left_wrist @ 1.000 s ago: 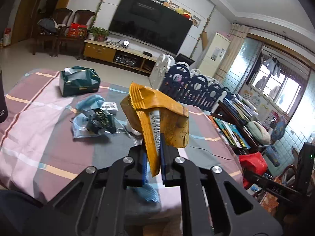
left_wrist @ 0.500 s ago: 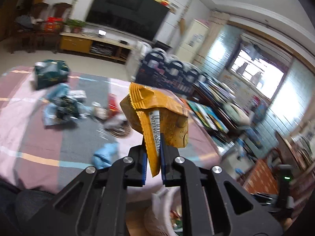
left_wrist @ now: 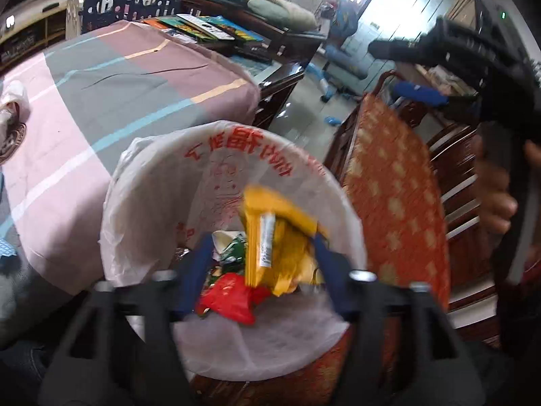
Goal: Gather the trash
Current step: 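Carry both bags over the bin and open both tools to drop them, then grasp the blue cloth on the table with the left tool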
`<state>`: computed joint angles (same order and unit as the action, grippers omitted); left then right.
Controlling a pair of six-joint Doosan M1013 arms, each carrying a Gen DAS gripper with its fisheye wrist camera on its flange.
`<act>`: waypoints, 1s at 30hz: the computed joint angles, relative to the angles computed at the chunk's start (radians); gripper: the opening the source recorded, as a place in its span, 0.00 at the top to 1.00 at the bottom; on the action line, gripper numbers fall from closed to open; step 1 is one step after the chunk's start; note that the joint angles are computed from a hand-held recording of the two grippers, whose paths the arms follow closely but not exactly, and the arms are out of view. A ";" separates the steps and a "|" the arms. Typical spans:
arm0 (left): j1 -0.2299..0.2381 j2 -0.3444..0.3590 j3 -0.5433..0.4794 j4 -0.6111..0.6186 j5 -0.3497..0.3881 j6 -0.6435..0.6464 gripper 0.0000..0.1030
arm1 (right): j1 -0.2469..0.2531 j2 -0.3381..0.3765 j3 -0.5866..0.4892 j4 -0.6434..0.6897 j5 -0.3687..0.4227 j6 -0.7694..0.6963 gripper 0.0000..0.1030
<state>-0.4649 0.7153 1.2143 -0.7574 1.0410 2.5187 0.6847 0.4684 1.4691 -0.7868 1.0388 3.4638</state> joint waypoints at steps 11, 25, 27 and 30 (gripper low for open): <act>0.067 0.049 -0.102 0.638 -0.451 -1.012 0.24 | -0.015 0.057 -0.047 0.106 -0.107 -0.127 0.22; 0.066 0.140 -0.194 0.784 -0.352 -1.080 0.29 | -0.023 0.115 -0.128 0.195 -0.116 -0.247 0.22; 0.066 0.140 -0.194 0.766 -0.342 -1.066 0.37 | -0.024 0.121 -0.136 0.205 -0.120 -0.263 0.22; 0.069 0.143 -0.194 0.760 -0.345 -1.070 0.62 | -0.025 0.135 -0.155 0.226 -0.118 -0.297 0.22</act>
